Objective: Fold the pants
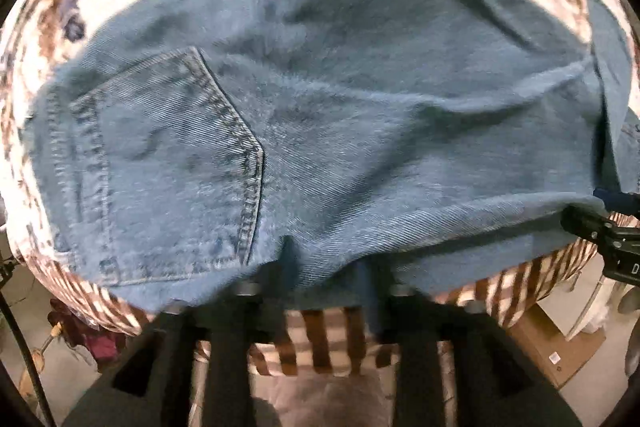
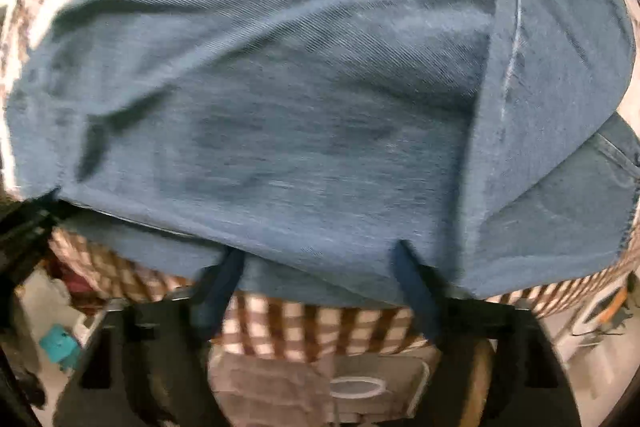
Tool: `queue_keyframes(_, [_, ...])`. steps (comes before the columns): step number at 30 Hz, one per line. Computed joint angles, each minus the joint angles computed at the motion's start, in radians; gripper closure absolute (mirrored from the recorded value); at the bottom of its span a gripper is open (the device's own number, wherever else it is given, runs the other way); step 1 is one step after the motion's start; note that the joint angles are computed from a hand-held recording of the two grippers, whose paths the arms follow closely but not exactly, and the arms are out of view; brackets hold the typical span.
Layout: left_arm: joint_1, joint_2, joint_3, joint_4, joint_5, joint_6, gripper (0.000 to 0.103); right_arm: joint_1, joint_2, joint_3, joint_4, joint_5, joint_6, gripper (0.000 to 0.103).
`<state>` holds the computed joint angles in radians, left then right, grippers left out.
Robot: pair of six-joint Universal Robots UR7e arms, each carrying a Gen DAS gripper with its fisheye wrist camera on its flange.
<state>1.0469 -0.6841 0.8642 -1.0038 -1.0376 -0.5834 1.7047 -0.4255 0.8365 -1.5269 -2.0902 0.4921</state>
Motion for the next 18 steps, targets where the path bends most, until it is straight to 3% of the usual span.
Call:
queue_keyframes(1, [-0.012, -0.013, 0.013, 0.003, 0.009, -0.013, 0.023, 0.010, -0.004, 0.002, 0.000, -0.011, 0.003, 0.014])
queue_keyframes(2, [-0.021, -0.023, 0.021, 0.004, 0.016, -0.027, 0.012, 0.020, -0.007, 0.002, 0.006, -0.024, 0.008, 0.014])
queue_keyframes(3, [-0.031, -0.044, 0.041, -0.016, 0.020, -0.037, 0.008, 0.029, -0.018, 0.012, -0.004, -0.032, 0.011, 0.013])
queue_keyframes(7, [-0.050, -0.082, 0.048, -0.014, 0.027, -0.090, 0.008, 0.056, -0.047, 0.024, -0.038, -0.086, 0.025, 0.013])
queue_keyframes(10, [-0.060, -0.075, 0.039, -0.037, 0.096, -0.123, 0.008, 0.058, -0.069, 0.028, -0.056, -0.151, 0.068, 0.013])
queue_keyframes(13, [-0.055, -0.036, 0.012, -0.062, 0.170, -0.116, 0.008, 0.032, -0.083, 0.013, -0.086, -0.208, 0.120, 0.013])
queue_keyframes(16, [-0.028, 0.049, -0.077, -0.060, 0.185, -0.117, 0.008, -0.005, -0.073, -0.014, -0.119, -0.245, 0.162, 0.013])
queue_keyframes(18, [-0.009, 0.089, -0.117, -0.046, 0.190, -0.137, 0.008, -0.034, -0.032, -0.097, -0.107, -0.263, 0.175, 0.013])
